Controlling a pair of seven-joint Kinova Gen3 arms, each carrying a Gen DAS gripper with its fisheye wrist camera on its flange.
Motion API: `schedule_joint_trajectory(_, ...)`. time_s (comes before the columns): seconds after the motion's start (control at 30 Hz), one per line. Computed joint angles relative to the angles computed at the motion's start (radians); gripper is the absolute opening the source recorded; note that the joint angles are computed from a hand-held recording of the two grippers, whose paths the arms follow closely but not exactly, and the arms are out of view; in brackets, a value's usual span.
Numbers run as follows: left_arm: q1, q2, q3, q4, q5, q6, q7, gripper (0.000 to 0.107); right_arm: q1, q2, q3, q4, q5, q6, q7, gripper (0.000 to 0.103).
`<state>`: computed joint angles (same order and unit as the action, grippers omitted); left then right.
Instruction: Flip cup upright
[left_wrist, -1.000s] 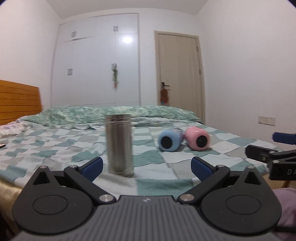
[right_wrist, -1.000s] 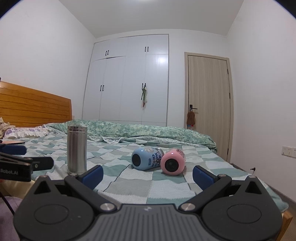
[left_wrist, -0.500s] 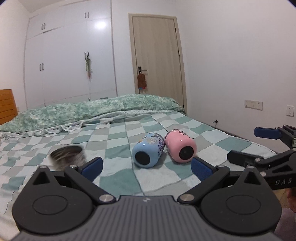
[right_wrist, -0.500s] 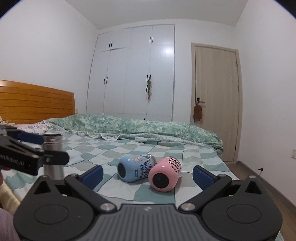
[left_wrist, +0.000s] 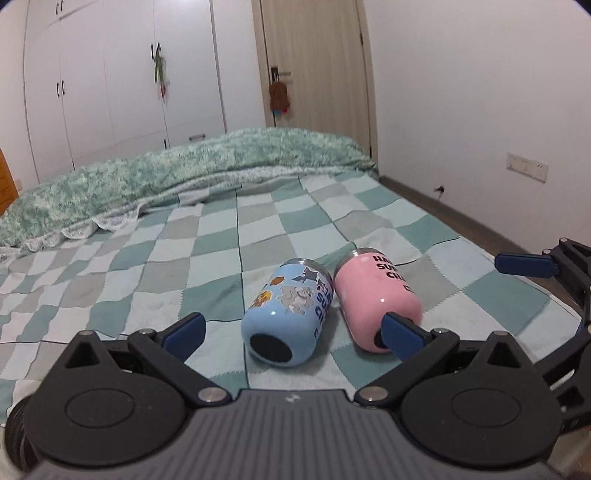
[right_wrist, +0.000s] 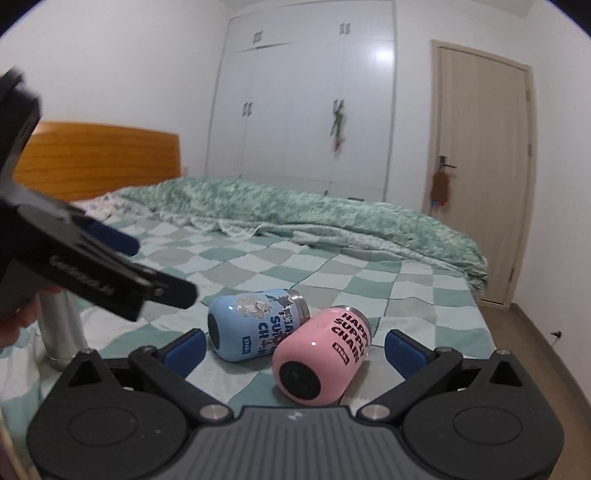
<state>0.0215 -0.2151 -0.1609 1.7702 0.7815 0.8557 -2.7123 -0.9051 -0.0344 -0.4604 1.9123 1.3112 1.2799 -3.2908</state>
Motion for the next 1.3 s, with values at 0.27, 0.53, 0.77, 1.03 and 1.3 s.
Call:
schedule_joint_trajectory(0.27,-0.075,0.132,0.273,-0.14,-0.291,-0.081,0.325,0.103,-0.085,-0.088,0.358,-0.018,-0.162,-0.325,0.299,0.103)
schedule_joint_trajectory(0.53,0.082,0.273,0.25,-0.286,-0.544,-0.058,0.552,0.103,-0.197,-0.131,0.675,-0.028,-0.332,-0.571,0.624,0.103)
schedule_joint_trajectory(0.77,0.092,0.355,0.261,-0.36,-0.606,-0.004,0.617,0.103,0.109,-0.093,0.529,-0.061,-0.542,-0.703,0.851,0.103)
schedule_joint_trajectory(1.03,0.079,0.395,0.272,-0.358,-0.587,-0.006,0.618,0.103,0.45,-0.072,0.183,-0.031,-0.478,-0.684,0.703,0.103)
schedule_joint_trajectory(1.3,0.082,0.351,0.268,-0.27,-0.592,-0.131,0.591,0.099,0.723,-0.146,-0.133,0.061,-0.345,-0.602,0.378,0.103)
